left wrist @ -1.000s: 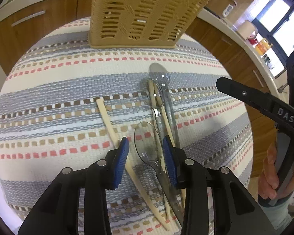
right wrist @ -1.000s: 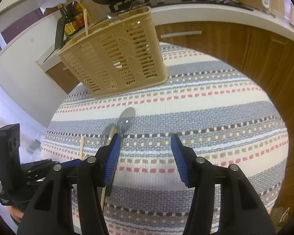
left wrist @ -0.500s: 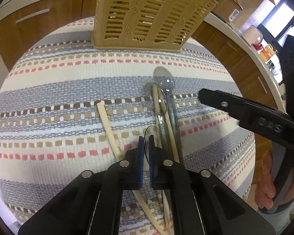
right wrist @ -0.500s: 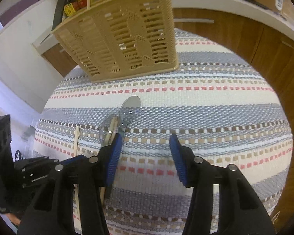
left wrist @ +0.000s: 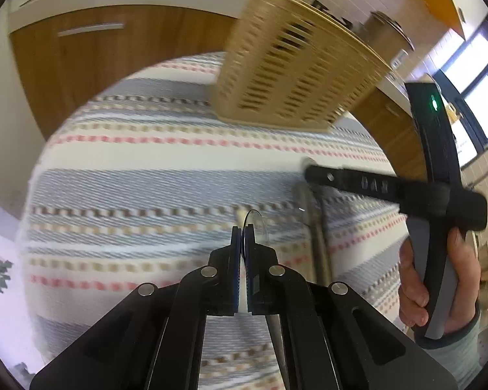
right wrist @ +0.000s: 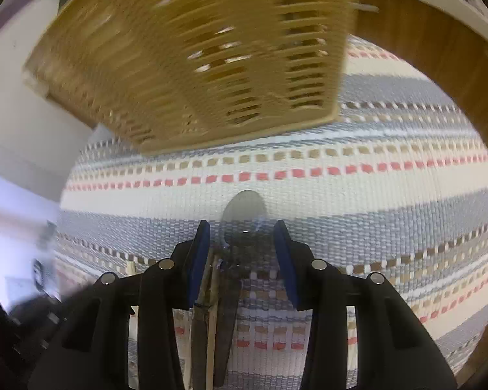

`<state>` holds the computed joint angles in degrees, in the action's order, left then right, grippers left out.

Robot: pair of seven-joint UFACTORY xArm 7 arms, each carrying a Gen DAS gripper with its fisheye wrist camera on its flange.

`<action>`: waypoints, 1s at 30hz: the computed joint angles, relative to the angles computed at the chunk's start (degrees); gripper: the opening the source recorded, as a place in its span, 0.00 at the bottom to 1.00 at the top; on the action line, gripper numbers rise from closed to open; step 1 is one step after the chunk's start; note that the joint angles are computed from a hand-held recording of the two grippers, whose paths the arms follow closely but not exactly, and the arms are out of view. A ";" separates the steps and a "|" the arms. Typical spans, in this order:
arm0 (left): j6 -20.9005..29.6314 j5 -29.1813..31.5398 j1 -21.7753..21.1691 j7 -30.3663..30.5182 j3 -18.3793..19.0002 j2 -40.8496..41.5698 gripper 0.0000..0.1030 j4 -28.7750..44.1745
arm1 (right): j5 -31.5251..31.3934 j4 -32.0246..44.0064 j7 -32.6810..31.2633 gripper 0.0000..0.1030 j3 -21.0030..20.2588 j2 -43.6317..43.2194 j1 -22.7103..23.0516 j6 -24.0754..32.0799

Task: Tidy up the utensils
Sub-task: 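Grasp another clear plastic spoon with the right tool, then lift the held spoons with both tools toward the caddy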

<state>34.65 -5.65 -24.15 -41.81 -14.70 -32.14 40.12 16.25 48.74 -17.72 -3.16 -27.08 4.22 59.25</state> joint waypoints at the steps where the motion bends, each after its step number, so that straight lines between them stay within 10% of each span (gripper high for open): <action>1: 0.49 0.11 0.30 0.24 0.57 -0.65 0.00 -0.46 | -1.69 -0.23 0.94 0.36 1.31 -0.03 -0.27 -0.86; 6: 1.28 -1.12 0.45 3.14 3.08 -1.83 0.00 -2.55 | -10.23 -1.36 1.98 0.36 5.20 -0.91 0.30 -2.90; 24: 3.37 -6.36 1.38 14.19 6.47 0.93 0.06 -1.82 | -10.99 1.05 -9.58 0.30 -1.55 0.09 -4.57 4.99; 30: 4.83 -7.05 2.71 13.75 6.02 -0.55 0.35 -1.78 | -10.07 1.24 -8.78 0.31 -0.36 0.53 -4.51 5.29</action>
<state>39.48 -12.69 -21.44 -28.07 -8.68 -32.70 38.34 6.18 49.98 -26.50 -3.52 -26.55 -0.29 64.54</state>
